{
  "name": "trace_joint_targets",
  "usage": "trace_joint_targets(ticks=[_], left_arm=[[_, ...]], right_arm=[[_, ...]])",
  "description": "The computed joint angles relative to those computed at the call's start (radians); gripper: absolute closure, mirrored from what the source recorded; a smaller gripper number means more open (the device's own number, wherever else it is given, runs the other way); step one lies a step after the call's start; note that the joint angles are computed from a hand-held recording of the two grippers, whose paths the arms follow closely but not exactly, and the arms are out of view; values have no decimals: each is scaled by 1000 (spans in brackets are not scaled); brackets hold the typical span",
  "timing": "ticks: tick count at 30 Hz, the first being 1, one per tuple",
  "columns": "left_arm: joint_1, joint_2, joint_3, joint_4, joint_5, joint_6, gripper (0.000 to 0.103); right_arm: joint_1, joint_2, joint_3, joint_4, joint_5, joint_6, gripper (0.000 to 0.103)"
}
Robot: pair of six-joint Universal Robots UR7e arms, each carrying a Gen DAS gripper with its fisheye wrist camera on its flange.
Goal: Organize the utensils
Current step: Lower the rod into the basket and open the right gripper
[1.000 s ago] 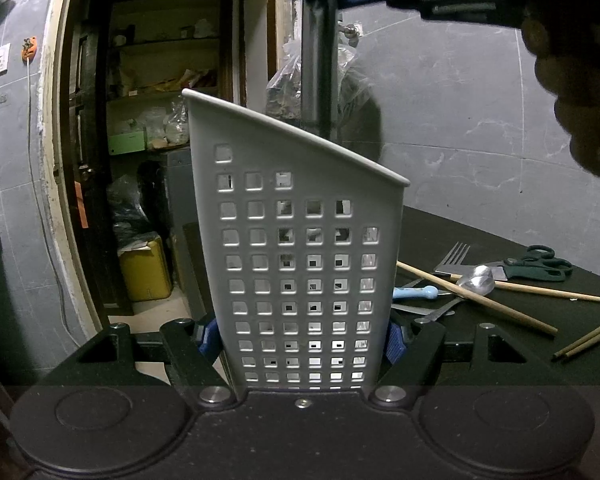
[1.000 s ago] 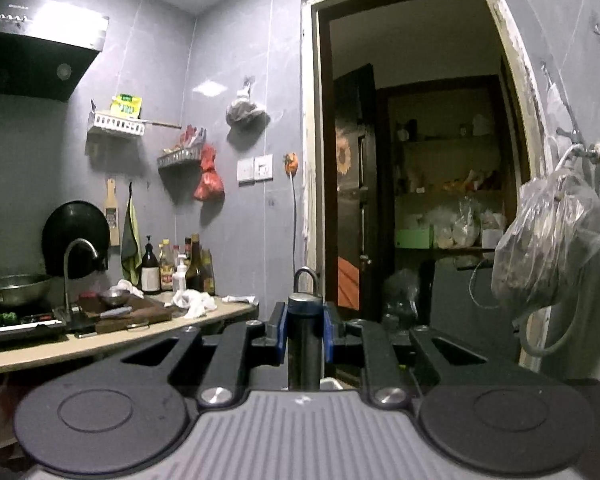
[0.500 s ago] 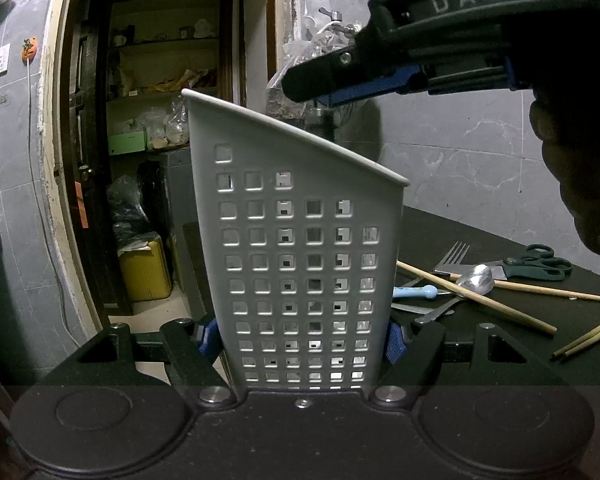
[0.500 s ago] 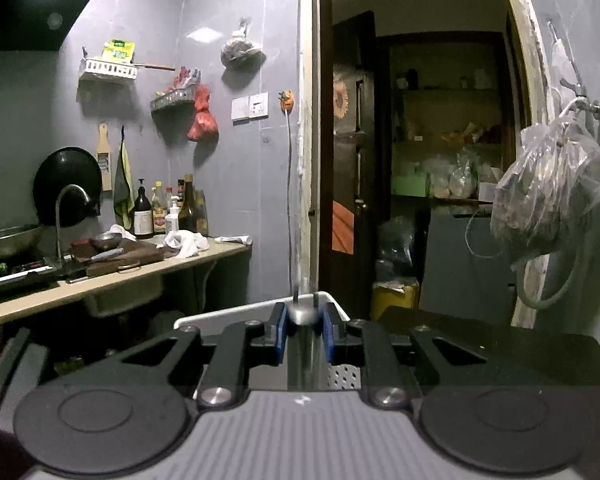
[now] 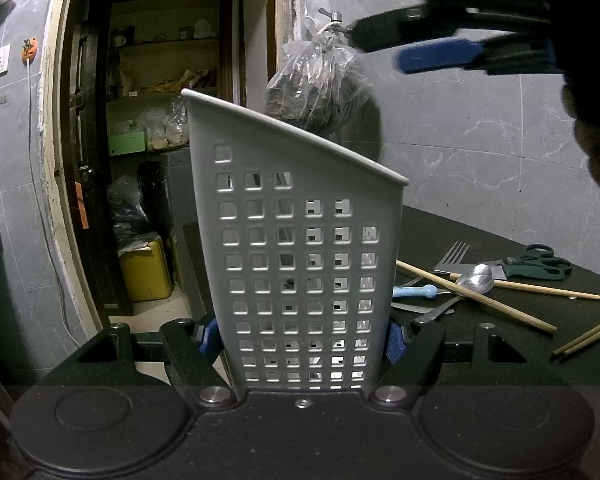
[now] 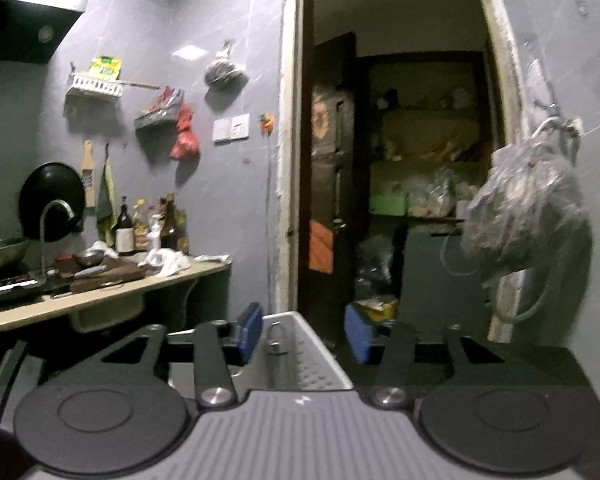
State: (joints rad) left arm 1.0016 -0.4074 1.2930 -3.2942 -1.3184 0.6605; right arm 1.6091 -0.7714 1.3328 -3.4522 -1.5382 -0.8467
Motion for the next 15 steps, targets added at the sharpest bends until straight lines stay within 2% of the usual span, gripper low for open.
trace_joint_targets(ticks=[2, 4, 7, 10, 15], left_arm=[[0, 0, 0, 0, 0, 0, 28], [0, 0, 0, -1, 0, 0, 28], [0, 0, 0, -1, 0, 1, 28], [0, 0, 1, -1, 0, 0, 28], [0, 0, 0, 0, 0, 0, 28]], right_arm=[[-3, -13, 19, -35, -14, 9, 39], [-8, -26, 46, -87, -28, 26, 23], [-21, -44, 84, -161, -50, 53, 11], [-36, -62, 121, -220, -84, 91, 5], [-61, -83, 175, -292, -132, 150, 0]])
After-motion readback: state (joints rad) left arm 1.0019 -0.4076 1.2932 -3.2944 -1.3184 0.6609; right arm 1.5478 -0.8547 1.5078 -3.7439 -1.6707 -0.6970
